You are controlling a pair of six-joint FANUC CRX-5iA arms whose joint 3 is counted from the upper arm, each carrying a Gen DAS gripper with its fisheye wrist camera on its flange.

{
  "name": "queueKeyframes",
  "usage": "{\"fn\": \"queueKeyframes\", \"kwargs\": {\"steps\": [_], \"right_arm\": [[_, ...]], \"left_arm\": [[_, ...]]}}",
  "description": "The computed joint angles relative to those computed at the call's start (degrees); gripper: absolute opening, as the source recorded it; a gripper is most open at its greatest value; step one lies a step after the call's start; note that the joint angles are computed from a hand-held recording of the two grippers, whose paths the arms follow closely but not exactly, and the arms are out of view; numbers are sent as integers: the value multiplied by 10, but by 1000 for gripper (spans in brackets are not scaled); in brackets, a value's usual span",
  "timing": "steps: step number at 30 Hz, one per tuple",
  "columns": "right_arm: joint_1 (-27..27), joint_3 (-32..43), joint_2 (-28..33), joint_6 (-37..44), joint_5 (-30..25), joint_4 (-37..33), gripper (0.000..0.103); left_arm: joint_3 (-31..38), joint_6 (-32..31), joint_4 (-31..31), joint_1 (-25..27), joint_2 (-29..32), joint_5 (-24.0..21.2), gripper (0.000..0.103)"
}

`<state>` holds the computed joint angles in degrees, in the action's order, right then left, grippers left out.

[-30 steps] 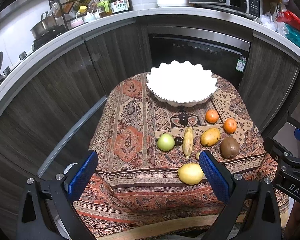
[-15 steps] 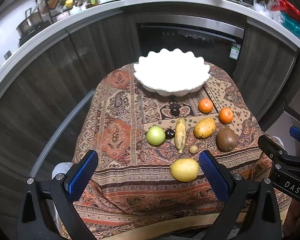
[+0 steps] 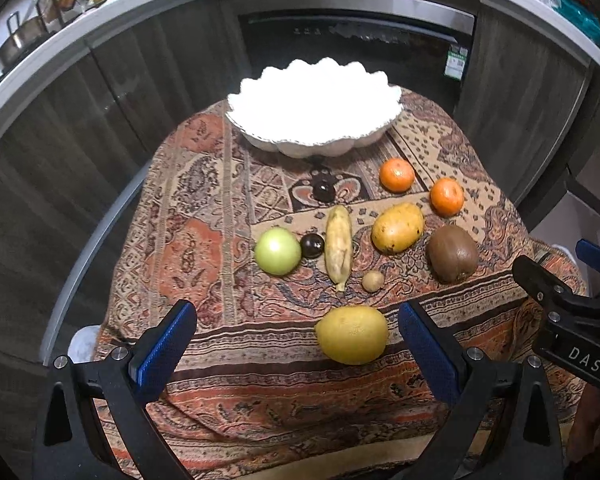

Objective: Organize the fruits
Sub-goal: 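Lower the left tool onto the large yellow lemon and close it while the right tool approaches the brown kiwi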

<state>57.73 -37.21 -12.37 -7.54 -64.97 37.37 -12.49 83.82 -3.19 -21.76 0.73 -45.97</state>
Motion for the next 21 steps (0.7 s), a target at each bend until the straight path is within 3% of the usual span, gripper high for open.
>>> {"fn": "queueKeyframes", "kwargs": {"steps": [21], "right_arm": [[-40, -30, 28, 6, 52, -27, 99]], "left_arm": [[5, -32, 28, -18, 94, 0, 99]]}}
